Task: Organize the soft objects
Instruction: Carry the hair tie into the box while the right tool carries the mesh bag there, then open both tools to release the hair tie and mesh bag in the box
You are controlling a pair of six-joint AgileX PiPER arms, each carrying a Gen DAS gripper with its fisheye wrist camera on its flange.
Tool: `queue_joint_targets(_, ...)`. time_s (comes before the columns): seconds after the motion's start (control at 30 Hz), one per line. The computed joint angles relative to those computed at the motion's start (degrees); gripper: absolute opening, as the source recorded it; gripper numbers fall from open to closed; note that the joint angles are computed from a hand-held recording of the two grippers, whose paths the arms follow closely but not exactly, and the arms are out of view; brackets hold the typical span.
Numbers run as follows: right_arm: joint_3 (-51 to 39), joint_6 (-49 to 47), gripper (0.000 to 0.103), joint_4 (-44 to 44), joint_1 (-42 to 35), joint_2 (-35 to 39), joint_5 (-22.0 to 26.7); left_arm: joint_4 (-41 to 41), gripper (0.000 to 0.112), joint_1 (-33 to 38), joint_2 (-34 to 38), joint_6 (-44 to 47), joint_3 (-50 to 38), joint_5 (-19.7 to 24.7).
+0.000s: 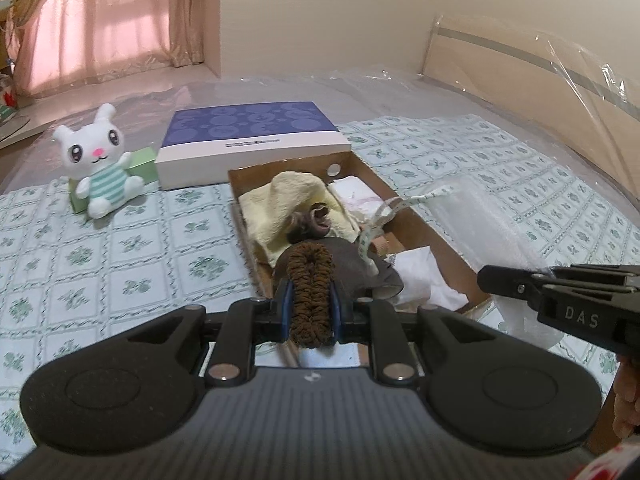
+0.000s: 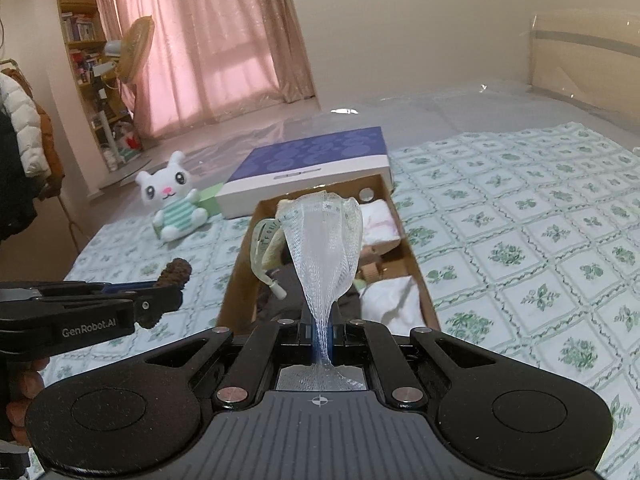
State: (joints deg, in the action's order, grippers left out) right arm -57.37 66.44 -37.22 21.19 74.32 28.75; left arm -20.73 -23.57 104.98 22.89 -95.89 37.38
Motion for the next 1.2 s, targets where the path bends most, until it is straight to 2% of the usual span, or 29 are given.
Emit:
queue_joint_targets(0.5,-4.86,-18.25,0.004,15.50,-10.19,9.42,-8.04,5.71,0.018,-3.28,15.45,-9.54,-21.00,8.07)
queue_joint_targets(0.8,-6.24,-25.90,0.005,21.83,-13.41,13.93,-11.16,7.79,0.020,-3.90,21.76,-12.94,-28.75,11.35)
queue_joint_targets(0.9,-6.29,-26.76,0.005,22.29,-13.86,14.73,-12.13,8.05,0.024,-4.05,23.10,-13.01,-30.48,11.38)
queue_joint_targets(0.93,-6.31,-27.71,0.005,23.12,-14.07,15.05,-12.83,7.86,0.029,-4.06,23.66,-12.74,-31.27,11.71)
queue_joint_targets(0.97,-6.44,-30.03,0.005,25.45,-14.41,15.43,-13.14,7.53,0.039,-4.03,24.50,-12.44,-32.63,12.68)
queue_joint_targets(1.0,-6.64,-33.73,0.010,29.10,-14.89,15.86,-13.32,7.21,0.044,-4.01,25.26,-12.22,-33.77,13.56)
queue_joint_targets(1.03,-6.84,-35.68,0.022,30.92,-15.09,16.33,-13.34,7.26,0.050,-4.09,25.23,-12.25,-33.36,13.01)
queue_joint_targets(1.13,-6.48,-29.58,0.044,24.40,-14.60,16.78,-13.04,8.20,0.051,-4.32,24.37,-12.25,-30.67,10.81)
queue_joint_targets(1.2,-4.93,-29.93,0.053,24.71,-15.04,16.21,-14.49,7.39,0.052,-3.88,24.38,-11.81,-30.36,11.40)
